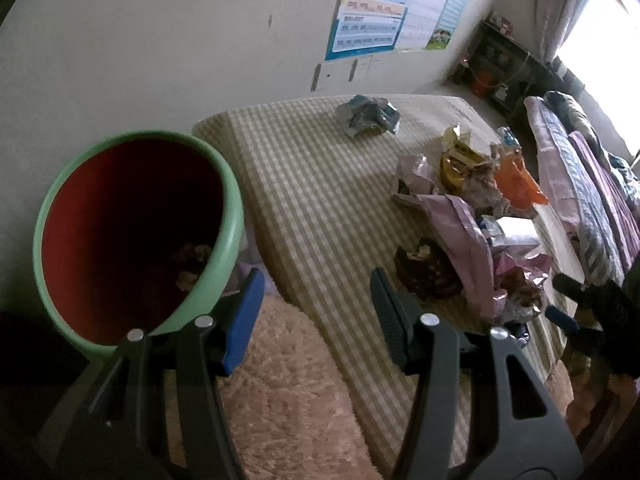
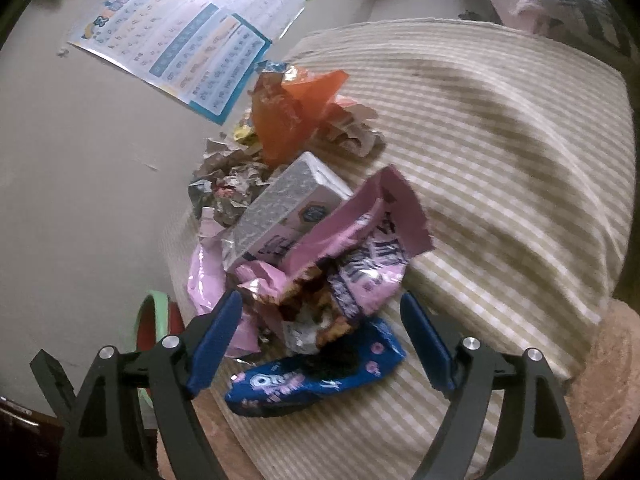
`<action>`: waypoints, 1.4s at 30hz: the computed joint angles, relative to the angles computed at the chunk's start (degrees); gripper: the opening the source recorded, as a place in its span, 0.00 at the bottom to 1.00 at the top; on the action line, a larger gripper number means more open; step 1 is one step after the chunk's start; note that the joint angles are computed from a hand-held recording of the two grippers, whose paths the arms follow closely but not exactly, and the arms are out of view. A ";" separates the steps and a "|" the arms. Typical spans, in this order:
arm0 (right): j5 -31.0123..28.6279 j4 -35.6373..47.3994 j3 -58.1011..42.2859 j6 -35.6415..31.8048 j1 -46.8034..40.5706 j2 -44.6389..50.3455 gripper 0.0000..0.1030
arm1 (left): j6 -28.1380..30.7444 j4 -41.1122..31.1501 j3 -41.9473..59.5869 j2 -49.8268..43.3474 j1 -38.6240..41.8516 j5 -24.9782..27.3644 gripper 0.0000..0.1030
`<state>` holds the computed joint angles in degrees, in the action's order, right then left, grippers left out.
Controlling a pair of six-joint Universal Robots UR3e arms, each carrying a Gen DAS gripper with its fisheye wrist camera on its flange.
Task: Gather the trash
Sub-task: 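Move both grippers back over the table toward the pink bags, then grasp the pink zip bag with the left gripper while the right grasps the pink snack wrapper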
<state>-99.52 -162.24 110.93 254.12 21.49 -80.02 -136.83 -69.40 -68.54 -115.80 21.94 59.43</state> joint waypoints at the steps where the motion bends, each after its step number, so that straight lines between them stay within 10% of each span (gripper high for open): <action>1: 0.62 -0.45 -0.60 -0.48 -0.37 0.67 0.77 | 0.25 -0.01 -0.29 0.18 -0.13 -0.08 0.51; 21: -0.24 -6.39 6.17 3.95 -1.79 -1.70 0.83 | -1.49 -17.47 9.73 -6.25 -12.90 -1.30 0.51; 25: 0.95 -9.50 8.07 4.84 -2.40 -1.32 0.83 | -2.94 -19.11 11.96 -8.71 -14.90 -0.20 0.32; 42: 7.24 -13.91 9.37 4.05 -6.87 0.79 0.83 | 1.25 -9.68 2.36 1.43 -8.15 -5.03 0.20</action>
<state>-92.28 -176.15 120.29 258.17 14.62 -79.23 -135.57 -79.08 -66.18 -114.37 13.79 54.40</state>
